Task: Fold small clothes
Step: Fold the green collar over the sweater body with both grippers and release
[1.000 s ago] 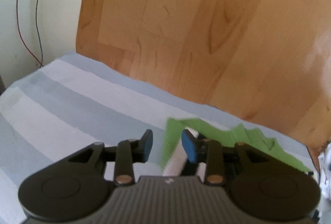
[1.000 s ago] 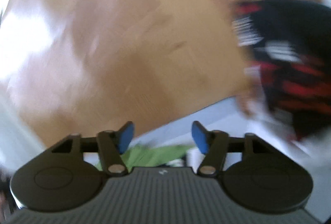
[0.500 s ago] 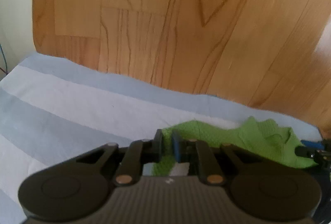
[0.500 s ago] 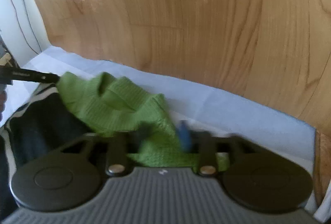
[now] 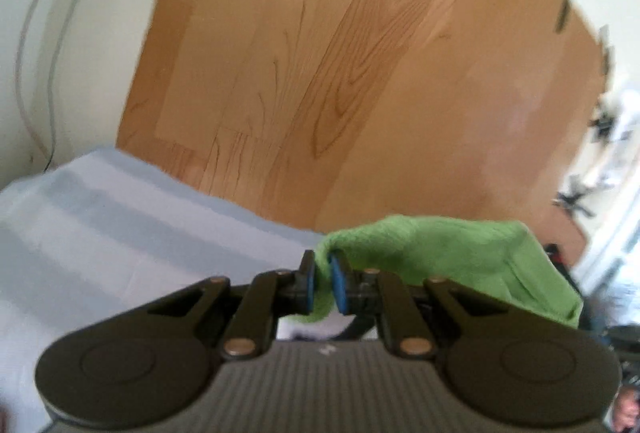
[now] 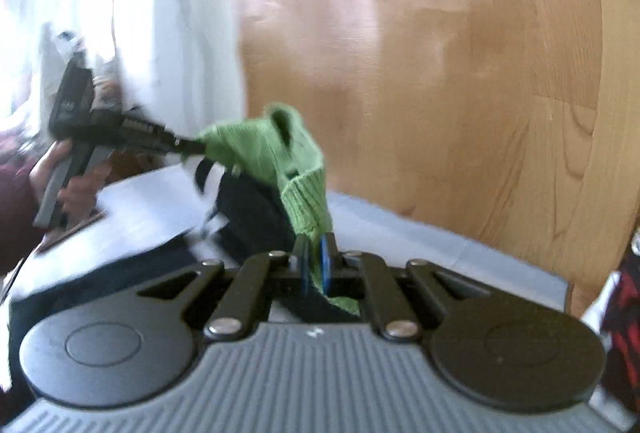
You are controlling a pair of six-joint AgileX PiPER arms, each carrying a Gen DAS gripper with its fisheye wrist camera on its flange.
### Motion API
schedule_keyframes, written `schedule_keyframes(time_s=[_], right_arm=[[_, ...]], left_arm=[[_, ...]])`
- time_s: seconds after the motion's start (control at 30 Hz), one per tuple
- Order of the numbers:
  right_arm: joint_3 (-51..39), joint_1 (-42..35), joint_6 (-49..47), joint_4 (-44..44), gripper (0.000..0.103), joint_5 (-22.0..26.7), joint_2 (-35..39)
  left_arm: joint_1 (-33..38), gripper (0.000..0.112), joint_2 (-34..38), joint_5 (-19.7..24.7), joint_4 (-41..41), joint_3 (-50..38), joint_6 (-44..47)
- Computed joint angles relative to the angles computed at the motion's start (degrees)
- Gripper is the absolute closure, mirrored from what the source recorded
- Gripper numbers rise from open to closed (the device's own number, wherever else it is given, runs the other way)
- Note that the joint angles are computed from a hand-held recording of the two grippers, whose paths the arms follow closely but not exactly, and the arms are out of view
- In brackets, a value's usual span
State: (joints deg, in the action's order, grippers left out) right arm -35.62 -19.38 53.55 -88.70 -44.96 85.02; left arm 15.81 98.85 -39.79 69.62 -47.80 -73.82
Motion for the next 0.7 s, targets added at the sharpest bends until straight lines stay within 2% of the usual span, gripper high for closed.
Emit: schedule_keyframes(time_s=[0.07,0.13,0.2,0.3,0.37,0.43,0.47,0.5,0.6,0.67,0.7], right_arm=[[6.4,-3.9,1.6,-5.9,0.093,-2.8,-2.7],[11.6,-7.1,-0.2,-9.2,0.089,-3.1,-3.2],[17.5,-11.8,-5.5,-7.1,0.055,-2.4,-4.3],[19.0,-22.5,-5.1,-7.5,0.052,-7.1,-2.4],[17.3,-25.5,-0.9,-5.0,0.049,-7.3,-2.6],[15.5,-27.9,2.6,-2.1,0.039,-8.1,-1.0],[14.8,-27.8,4.6,1.0,0.031,-7.7,0.3],[13.8,-27.0,6.8,3.6,0.026,-7.1,1.9],[9.7,-26.8,12.8,4.5,0.026,-5.9,5.8],[8.4,-24.1,12.5,6.9,0.026,-5.0,8.8],[7.8,-23.7,13.3,5.8,0.04,-5.3,9.8]], left_arm=[[4.7,0.093,-3.3,-3.5,0.8,8.0,2.7],[8.5,0.054,-4.8,-3.1,5.7,12.2,-0.1],[12.0,0.052,-4.1,-3.0,9.8,14.8,-3.2],[14.7,0.052,-1.6,-3.5,11.4,15.2,-6.4],[15.0,0.052,-1.2,-4.1,12.0,14.2,-9.4],[13.7,0.045,1.1,-5.8,11.5,11.1,-11.7],[12.4,0.041,1.7,-6.4,10.9,9.7,-12.3],[11.3,0.037,2.7,-6.5,10.1,8.4,-12.3],[6.6,0.041,5.7,-4.7,12.0,2.1,-17.2],[3.0,0.058,8.3,-2.7,15.2,-2.8,-21.7],[1.3,0.076,9.4,-1.2,16.5,-4.9,-23.8]])
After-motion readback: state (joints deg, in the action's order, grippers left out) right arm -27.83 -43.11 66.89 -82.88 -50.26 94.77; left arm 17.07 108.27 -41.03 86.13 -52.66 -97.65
